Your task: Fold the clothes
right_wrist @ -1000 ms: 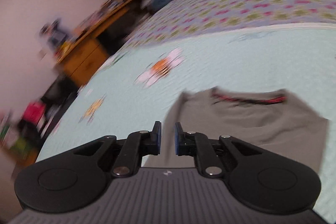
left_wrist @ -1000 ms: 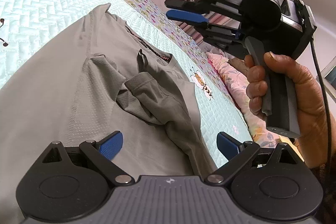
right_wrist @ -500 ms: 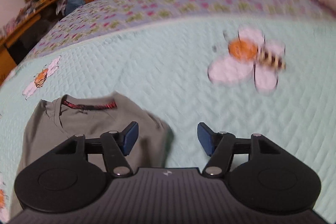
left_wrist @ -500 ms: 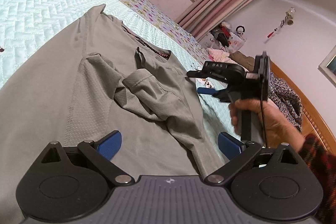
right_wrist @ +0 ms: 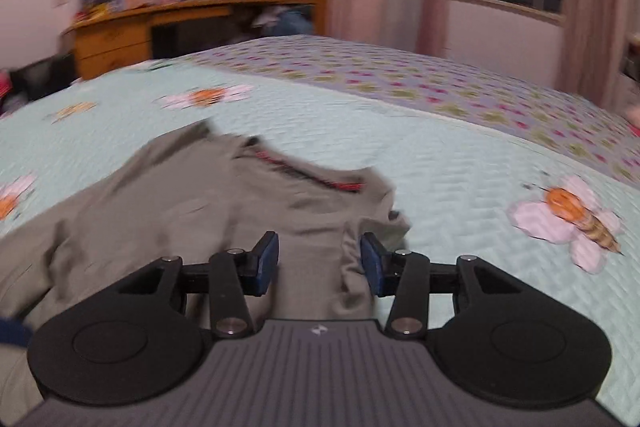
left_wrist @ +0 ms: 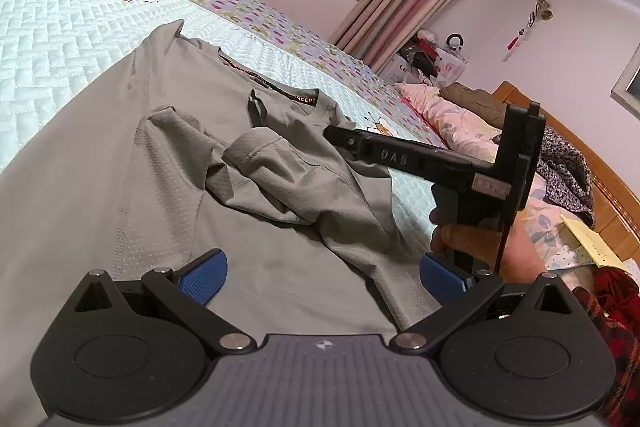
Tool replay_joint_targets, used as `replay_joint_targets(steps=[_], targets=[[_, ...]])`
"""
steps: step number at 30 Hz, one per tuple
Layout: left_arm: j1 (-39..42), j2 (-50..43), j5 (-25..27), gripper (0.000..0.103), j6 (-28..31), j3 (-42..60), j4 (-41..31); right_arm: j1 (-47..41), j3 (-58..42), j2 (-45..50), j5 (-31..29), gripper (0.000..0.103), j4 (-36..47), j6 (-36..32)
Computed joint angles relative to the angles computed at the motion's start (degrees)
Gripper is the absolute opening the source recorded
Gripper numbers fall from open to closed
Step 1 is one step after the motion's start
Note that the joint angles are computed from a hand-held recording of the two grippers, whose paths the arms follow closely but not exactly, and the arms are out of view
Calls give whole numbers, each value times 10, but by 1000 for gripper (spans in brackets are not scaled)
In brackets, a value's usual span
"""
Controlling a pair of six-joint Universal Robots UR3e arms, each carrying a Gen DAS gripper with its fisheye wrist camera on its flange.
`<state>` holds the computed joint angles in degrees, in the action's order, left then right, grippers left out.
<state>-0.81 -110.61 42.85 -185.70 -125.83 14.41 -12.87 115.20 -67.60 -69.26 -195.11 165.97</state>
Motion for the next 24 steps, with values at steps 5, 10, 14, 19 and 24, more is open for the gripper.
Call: replay_joint_targets(steps=[5,10,14,19,24], targets=[[-1,-2,0,102,1,3,0,-3,3,7,27,49,22,-11],[0,-5,-2,102,2,3,2,-20,-2,20,42,53,19,12],[2,-6,-5,102,2,3,0,-24,0,15,26,61,26,25],[8,-6,-14,102,-4,2,-1,-14,4,-5,-119,62,17,163],[20,-8,-36,102,-10,2,-8,-10,8,-80,17,67,97,153]])
